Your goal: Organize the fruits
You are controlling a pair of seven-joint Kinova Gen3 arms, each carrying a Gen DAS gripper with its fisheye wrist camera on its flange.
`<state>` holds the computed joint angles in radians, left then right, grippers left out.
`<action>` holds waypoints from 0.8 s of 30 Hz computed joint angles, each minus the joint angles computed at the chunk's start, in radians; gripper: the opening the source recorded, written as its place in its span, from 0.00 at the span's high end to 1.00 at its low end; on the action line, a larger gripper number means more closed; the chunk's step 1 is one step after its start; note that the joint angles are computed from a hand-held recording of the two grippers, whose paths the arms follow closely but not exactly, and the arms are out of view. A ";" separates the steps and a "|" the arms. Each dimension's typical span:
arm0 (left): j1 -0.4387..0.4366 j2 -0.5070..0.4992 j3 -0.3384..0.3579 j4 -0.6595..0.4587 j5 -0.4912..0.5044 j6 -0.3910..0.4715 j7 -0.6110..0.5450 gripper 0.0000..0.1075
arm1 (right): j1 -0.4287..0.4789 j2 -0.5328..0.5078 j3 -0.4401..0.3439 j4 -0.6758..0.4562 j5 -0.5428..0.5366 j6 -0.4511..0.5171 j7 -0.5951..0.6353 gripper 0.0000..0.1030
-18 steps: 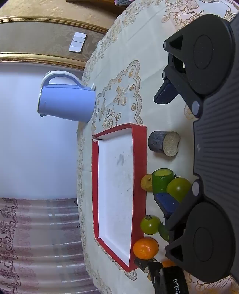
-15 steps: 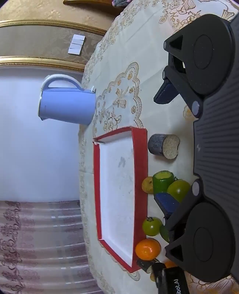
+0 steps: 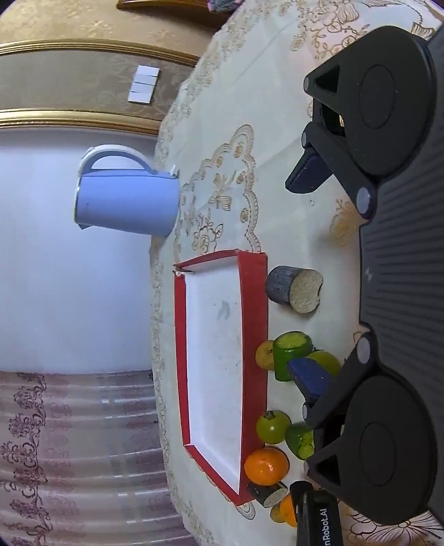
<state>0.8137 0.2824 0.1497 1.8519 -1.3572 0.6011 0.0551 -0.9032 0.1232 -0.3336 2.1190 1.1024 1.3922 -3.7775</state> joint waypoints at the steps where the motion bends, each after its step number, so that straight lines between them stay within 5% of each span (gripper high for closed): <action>1: -0.003 -0.002 0.000 -0.001 0.003 -0.005 -0.001 0.04 | -0.001 0.001 -0.001 -0.001 0.002 -0.001 0.004 0.00; 10: -0.002 -0.004 0.001 -0.001 -0.005 -0.001 0.020 0.04 | 0.012 -0.012 0.000 0.001 0.006 -0.046 0.020 0.00; 24: -0.016 -0.013 0.007 0.011 -0.014 -0.036 0.004 0.04 | -0.031 0.041 0.009 -0.037 0.004 0.067 0.043 0.00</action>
<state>0.7981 0.2695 0.1570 1.8628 -1.3716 0.5649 0.0591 -0.9339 0.1642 -0.3247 2.0818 1.1061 1.4594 -3.7349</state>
